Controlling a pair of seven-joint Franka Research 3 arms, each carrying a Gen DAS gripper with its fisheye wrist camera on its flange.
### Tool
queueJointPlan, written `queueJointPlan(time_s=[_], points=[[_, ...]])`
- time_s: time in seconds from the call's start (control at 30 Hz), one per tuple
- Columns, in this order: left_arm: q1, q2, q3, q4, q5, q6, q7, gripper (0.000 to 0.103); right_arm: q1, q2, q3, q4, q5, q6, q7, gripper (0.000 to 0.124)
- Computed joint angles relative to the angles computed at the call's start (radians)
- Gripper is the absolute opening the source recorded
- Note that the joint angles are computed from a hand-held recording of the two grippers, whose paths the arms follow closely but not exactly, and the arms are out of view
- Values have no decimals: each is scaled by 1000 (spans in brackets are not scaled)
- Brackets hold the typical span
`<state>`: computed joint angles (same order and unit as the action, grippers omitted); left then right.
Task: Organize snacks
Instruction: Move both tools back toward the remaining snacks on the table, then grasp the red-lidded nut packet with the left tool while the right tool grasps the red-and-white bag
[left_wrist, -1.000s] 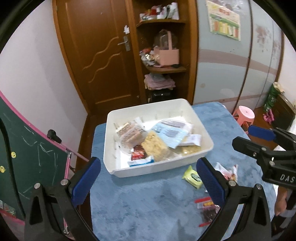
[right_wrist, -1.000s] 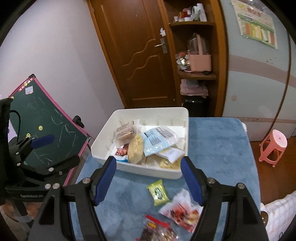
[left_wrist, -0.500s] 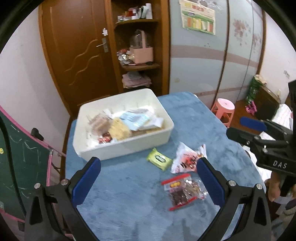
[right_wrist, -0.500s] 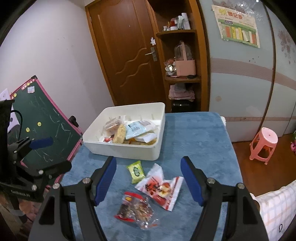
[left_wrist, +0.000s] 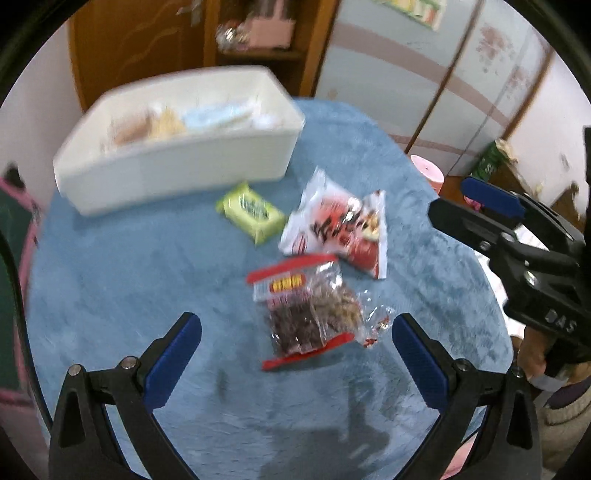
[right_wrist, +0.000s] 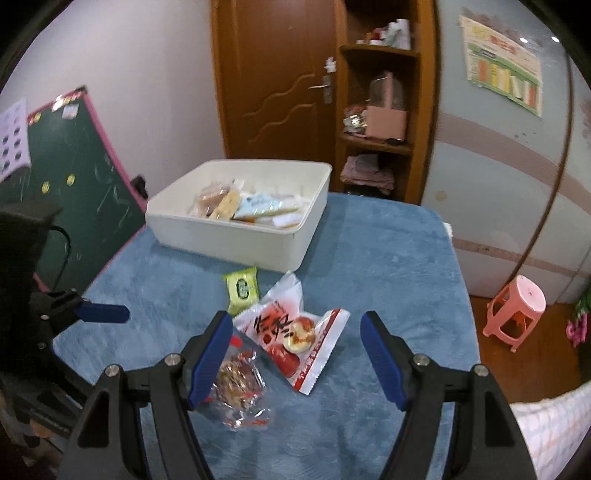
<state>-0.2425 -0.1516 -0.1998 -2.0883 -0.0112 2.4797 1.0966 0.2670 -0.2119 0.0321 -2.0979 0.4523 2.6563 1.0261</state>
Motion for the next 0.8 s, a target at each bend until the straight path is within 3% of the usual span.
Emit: queueJointPlan(time_s=[0.27, 0.47, 0.57, 0.67, 0.8], points=[[7, 73, -4, 0, -32, -7, -62, 98, 6, 76, 3, 35, -36, -42, -142, 72], [13, 121, -6, 27, -54, -16, -51, 81, -6, 172, 8, 110, -41, -99, -200, 72], [21, 133, -5, 24, -87, -11, -43, 81, -14, 217, 13, 153, -44, -163, -216, 70], [27, 131, -5, 11, -112, 15, -35, 81, -15, 241, 21, 157, -86, -141, -207, 70], [30, 120, -4, -3, -128, 26, -22, 80, -31, 278, 17, 204, -50, -190, -223, 70]])
